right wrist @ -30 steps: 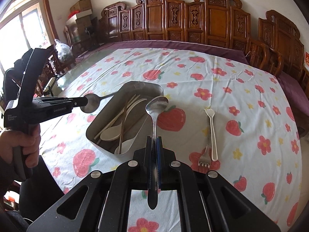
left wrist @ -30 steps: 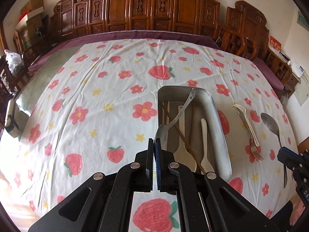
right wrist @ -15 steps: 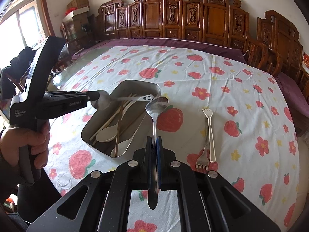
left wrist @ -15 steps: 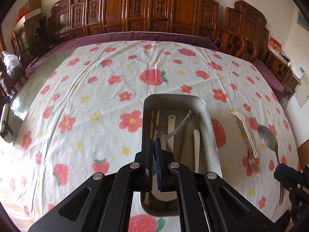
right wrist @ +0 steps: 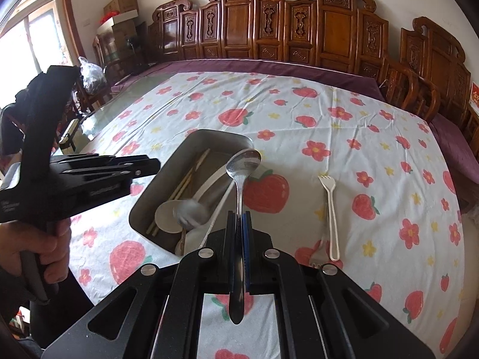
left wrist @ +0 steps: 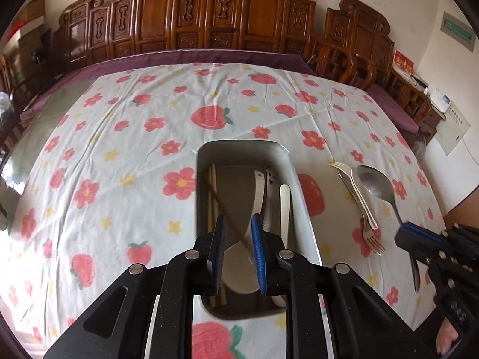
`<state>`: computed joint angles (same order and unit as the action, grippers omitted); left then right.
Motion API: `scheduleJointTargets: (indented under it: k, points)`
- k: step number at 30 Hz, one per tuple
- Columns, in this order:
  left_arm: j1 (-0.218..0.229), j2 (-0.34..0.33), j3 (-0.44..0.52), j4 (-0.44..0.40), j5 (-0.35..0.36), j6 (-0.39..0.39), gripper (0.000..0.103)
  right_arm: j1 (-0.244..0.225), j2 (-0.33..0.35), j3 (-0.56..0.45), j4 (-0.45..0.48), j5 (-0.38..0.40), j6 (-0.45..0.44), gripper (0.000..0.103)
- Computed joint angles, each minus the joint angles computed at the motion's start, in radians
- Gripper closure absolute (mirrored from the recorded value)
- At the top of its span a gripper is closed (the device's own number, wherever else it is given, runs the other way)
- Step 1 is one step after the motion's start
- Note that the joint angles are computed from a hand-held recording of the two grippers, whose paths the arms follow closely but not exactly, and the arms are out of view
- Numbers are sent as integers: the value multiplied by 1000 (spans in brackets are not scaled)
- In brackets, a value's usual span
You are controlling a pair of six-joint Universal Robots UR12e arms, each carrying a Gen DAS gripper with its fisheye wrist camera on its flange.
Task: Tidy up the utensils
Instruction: 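Lower the teaspoon into the steel tray and open the right tool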
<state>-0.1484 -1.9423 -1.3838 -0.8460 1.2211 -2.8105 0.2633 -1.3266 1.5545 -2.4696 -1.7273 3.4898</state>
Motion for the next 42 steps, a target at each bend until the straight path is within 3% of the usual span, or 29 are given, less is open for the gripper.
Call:
scheduleJointTargets:
  k: [17, 27, 34, 37, 40, 41, 42]
  points:
    - [96, 38, -59, 71, -57, 49, 80, 25, 153, -190, 111, 51, -27, 98]
    - [119, 37, -63, 92, -72, 49, 80, 8, 240, -297, 200, 48, 6, 98]
    - [124, 37, -60, 95, -77, 46, 80, -6, 260, -320, 226, 78, 20, 97]
    - [126, 38, -62, 93, -83, 51, 80, -14, 254, -307, 207, 115, 28, 95]
    - [125, 40, -64, 92, -85, 58, 79, -16, 237, -274, 159, 147, 4, 79]
    - [123, 41, -65, 90, -85, 60, 78, -17, 231, -264, 147, 151, 8, 79]
    - [121, 43, -67, 89, -85, 65, 69, -19, 221, -250, 134, 161, 15, 79]
